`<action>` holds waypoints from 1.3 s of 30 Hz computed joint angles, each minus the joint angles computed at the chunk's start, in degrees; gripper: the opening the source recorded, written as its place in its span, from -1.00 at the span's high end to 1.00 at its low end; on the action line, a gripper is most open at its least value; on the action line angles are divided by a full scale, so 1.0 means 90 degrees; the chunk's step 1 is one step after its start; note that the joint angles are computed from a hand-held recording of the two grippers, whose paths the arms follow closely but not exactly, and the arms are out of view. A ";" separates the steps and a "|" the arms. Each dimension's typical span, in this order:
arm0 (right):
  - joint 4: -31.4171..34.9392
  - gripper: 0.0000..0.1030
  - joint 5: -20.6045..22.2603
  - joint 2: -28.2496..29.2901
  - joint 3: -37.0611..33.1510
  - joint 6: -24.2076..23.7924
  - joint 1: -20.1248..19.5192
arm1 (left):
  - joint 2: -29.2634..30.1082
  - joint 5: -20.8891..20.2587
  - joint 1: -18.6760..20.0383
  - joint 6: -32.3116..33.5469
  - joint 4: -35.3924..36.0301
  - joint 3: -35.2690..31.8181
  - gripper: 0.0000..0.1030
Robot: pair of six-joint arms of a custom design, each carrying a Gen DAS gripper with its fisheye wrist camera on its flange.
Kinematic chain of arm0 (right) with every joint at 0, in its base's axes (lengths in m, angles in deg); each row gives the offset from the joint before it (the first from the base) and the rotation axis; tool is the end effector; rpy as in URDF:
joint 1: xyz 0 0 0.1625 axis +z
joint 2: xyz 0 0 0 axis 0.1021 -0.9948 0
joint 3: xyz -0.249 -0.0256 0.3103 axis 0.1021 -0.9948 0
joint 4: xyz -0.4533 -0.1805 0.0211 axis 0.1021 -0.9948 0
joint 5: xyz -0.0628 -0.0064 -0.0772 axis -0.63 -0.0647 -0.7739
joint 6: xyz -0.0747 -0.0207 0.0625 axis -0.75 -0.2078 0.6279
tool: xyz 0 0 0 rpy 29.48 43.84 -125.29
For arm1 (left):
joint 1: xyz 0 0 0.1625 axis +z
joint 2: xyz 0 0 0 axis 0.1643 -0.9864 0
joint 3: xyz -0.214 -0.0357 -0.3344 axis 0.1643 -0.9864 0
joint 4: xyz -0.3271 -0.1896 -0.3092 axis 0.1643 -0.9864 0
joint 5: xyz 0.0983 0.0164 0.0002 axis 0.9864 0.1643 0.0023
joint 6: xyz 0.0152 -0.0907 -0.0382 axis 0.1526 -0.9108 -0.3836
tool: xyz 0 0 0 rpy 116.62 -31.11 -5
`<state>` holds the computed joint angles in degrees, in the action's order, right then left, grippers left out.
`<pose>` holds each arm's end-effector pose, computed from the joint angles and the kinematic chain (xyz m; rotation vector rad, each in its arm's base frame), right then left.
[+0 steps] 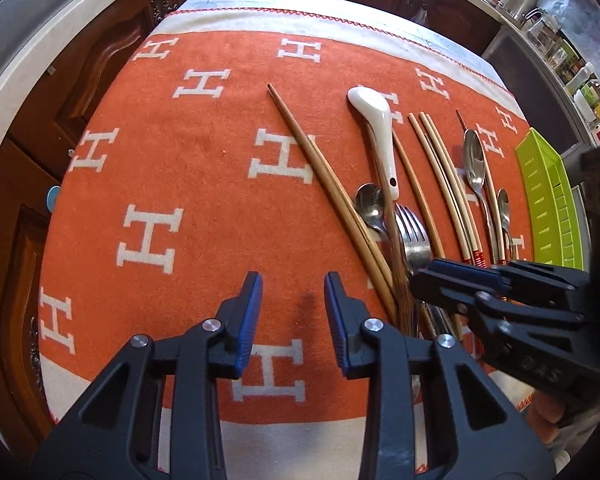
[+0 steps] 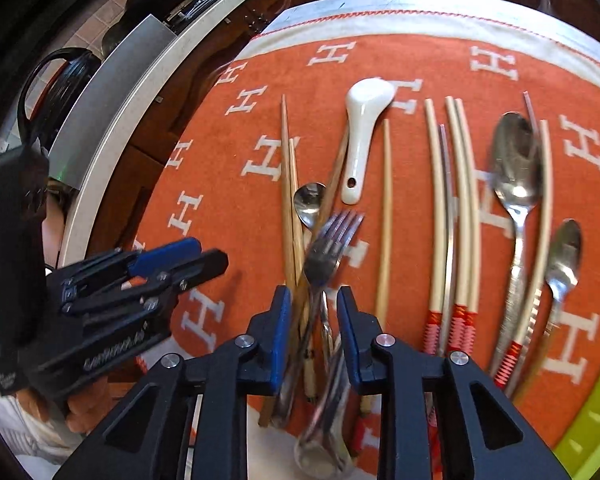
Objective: Organize utensils
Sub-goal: 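Grasp the silver fork with the right tool while the left tool lowers toward a wooden chopstick, then carry the fork into the green tray and open the right tool while the left tool grasps the wooden chopstick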
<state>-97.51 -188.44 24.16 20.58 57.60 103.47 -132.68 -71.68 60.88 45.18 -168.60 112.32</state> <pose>0.3670 -0.7262 -0.0644 0.4550 -2.8355 0.1212 -0.0312 -0.6771 0.3228 0.1165 2.4578 -0.4251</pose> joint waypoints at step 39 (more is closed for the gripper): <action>-0.2430 0.96 0.0372 -0.2158 0.2609 -0.0028 -0.0120 | 0.0475 -0.0277 -0.0214 0.0033 0.0279 -0.0042 0.48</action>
